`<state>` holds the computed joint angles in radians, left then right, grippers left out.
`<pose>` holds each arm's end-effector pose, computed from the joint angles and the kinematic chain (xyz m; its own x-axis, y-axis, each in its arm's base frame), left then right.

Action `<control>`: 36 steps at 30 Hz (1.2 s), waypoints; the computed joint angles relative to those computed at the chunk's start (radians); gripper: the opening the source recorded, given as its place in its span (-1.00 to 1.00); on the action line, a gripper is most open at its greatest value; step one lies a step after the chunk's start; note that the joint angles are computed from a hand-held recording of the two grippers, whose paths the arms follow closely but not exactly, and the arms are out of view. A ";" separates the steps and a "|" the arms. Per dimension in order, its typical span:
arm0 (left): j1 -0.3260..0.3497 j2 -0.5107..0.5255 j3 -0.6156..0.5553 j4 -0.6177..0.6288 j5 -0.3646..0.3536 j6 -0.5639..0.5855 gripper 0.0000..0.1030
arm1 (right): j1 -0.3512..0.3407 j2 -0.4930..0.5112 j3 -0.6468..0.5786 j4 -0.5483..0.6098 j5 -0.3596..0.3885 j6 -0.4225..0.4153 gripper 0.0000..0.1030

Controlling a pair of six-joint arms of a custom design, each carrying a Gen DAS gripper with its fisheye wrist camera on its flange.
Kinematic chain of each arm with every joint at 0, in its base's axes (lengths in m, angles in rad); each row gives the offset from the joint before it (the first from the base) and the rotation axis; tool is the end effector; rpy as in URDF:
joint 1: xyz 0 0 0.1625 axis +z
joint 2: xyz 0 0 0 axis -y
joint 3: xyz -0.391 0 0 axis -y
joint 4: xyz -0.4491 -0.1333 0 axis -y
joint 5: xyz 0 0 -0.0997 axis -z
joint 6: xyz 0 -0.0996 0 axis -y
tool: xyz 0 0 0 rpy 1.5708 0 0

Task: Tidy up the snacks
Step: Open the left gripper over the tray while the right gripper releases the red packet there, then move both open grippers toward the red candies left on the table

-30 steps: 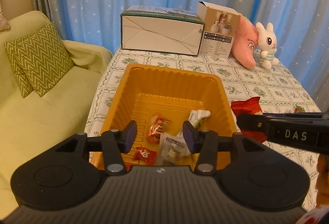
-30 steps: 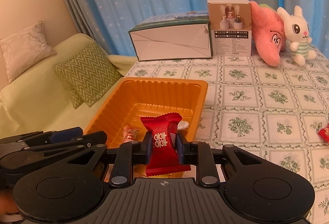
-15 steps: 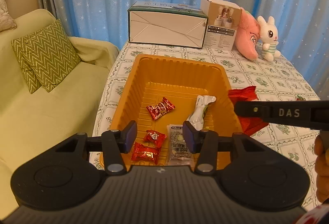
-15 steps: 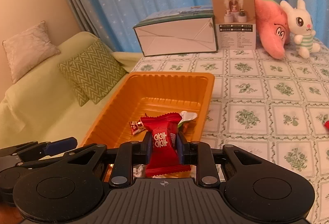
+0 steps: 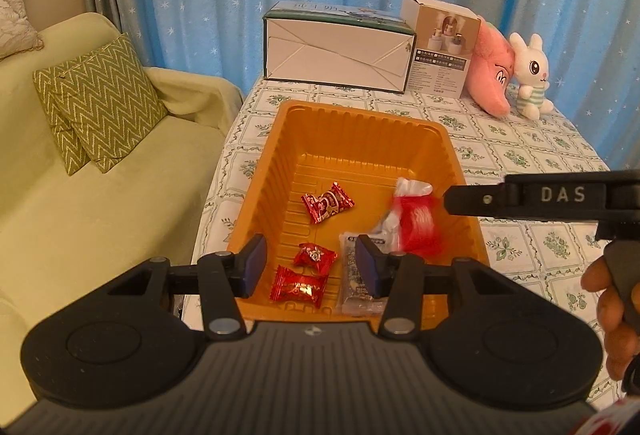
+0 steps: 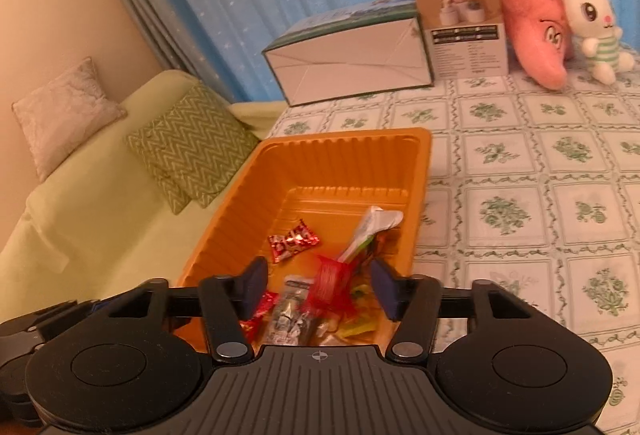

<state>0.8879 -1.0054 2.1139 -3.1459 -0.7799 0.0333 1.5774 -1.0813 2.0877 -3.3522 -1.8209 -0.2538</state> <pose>-0.1763 -0.5402 0.0730 -0.7282 0.2186 -0.6496 0.5882 0.6859 -0.4285 0.1124 -0.5621 0.1290 -0.9378 -0.0179 0.3468 -0.2481 0.7334 -0.6329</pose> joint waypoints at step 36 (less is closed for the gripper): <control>-0.311 -0.110 0.200 0.132 0.025 -0.325 -0.14 | -0.019 -0.545 0.481 -0.078 -0.165 -0.010 0.12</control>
<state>0.5764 -1.1156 2.3135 -3.0139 -0.7551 -0.2914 1.5580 -1.6259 2.5689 -3.4300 -1.9861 -0.2637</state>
